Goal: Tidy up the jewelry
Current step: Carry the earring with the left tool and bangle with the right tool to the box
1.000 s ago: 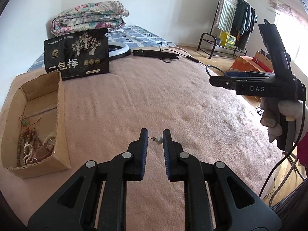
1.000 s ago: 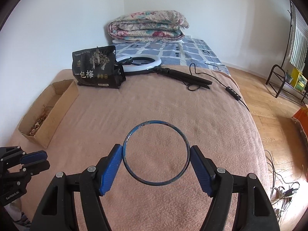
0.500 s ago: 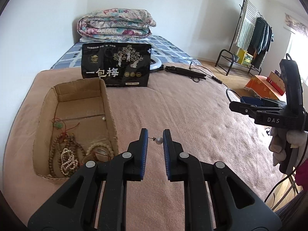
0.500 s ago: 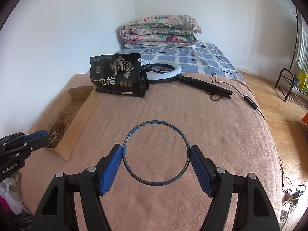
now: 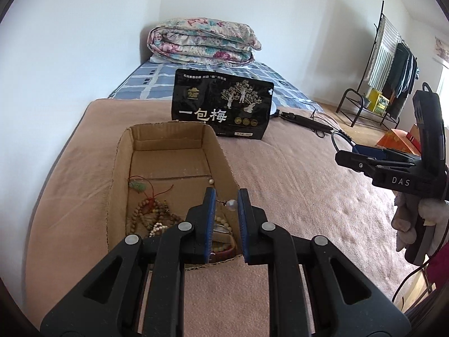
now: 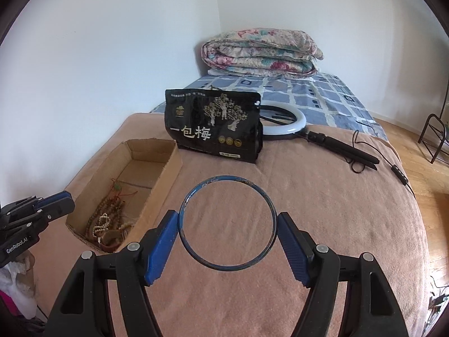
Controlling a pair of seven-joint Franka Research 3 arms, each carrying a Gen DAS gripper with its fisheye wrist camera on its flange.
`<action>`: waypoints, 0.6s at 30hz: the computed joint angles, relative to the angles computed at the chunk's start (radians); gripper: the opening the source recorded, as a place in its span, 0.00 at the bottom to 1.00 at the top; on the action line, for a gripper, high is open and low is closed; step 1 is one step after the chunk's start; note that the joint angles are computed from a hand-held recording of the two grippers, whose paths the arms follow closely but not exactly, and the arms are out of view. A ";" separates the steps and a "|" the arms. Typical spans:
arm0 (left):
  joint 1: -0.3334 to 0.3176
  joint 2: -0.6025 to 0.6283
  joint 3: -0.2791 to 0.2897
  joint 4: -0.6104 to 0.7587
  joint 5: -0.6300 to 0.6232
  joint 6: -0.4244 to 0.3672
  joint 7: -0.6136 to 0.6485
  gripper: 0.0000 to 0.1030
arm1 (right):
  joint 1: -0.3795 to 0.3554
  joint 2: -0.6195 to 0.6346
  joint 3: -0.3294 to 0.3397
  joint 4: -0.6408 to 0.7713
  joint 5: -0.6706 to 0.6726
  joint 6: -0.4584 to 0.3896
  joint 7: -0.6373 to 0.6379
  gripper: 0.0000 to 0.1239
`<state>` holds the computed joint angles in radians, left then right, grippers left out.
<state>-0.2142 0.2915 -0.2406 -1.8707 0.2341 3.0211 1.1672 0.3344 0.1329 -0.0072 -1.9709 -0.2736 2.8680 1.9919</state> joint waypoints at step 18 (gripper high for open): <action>0.048 0.007 0.013 -0.019 -0.010 -0.006 0.003 0.14 | 0.128 0.291 -0.024 0.369 0.098 -0.081 -0.085 0.59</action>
<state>-0.1666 0.2987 -0.2272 -1.8893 0.2240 3.0152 1.1706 0.4621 0.4240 -0.0307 -1.6021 -0.1761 2.7867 1.9067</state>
